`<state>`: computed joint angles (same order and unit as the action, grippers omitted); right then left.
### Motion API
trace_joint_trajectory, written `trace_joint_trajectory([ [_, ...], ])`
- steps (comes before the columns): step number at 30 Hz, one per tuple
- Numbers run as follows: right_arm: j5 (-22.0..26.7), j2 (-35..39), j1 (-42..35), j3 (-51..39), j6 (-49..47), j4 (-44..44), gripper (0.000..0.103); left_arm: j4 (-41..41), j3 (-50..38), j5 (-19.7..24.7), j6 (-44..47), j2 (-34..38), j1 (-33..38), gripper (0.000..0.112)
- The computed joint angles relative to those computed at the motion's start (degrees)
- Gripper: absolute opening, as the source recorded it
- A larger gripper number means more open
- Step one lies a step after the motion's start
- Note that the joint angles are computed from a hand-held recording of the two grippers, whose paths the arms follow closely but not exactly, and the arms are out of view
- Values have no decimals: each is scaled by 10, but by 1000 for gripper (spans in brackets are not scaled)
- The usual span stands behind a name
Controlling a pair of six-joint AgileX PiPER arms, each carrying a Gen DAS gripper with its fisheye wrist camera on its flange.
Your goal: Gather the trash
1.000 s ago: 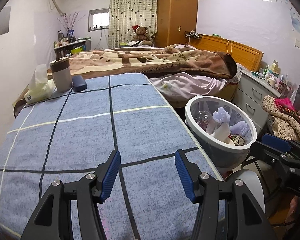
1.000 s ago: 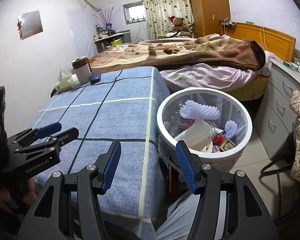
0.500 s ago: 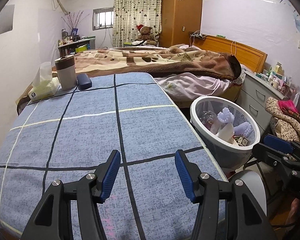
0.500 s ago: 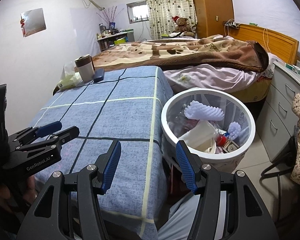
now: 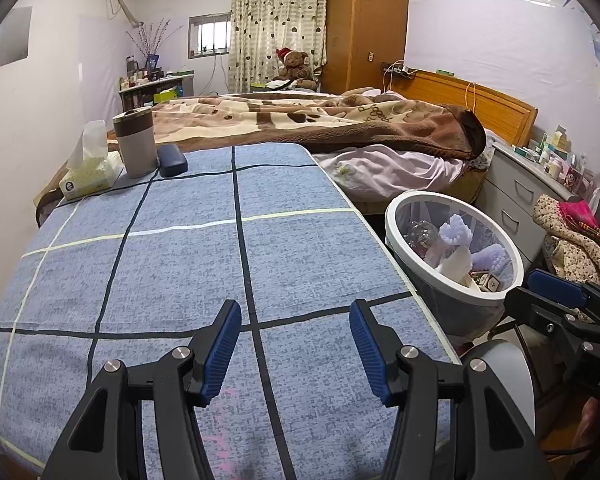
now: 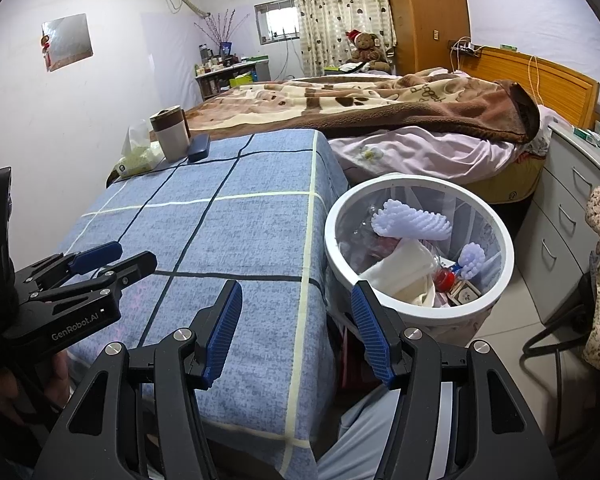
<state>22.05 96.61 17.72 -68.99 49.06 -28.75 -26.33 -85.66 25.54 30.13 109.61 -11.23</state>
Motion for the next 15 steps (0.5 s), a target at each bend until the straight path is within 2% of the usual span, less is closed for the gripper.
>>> trace_joint_trajectory([
  [15,1,1,1,-1,2,-1,59,2,0,0,-1,1,1,56],
])
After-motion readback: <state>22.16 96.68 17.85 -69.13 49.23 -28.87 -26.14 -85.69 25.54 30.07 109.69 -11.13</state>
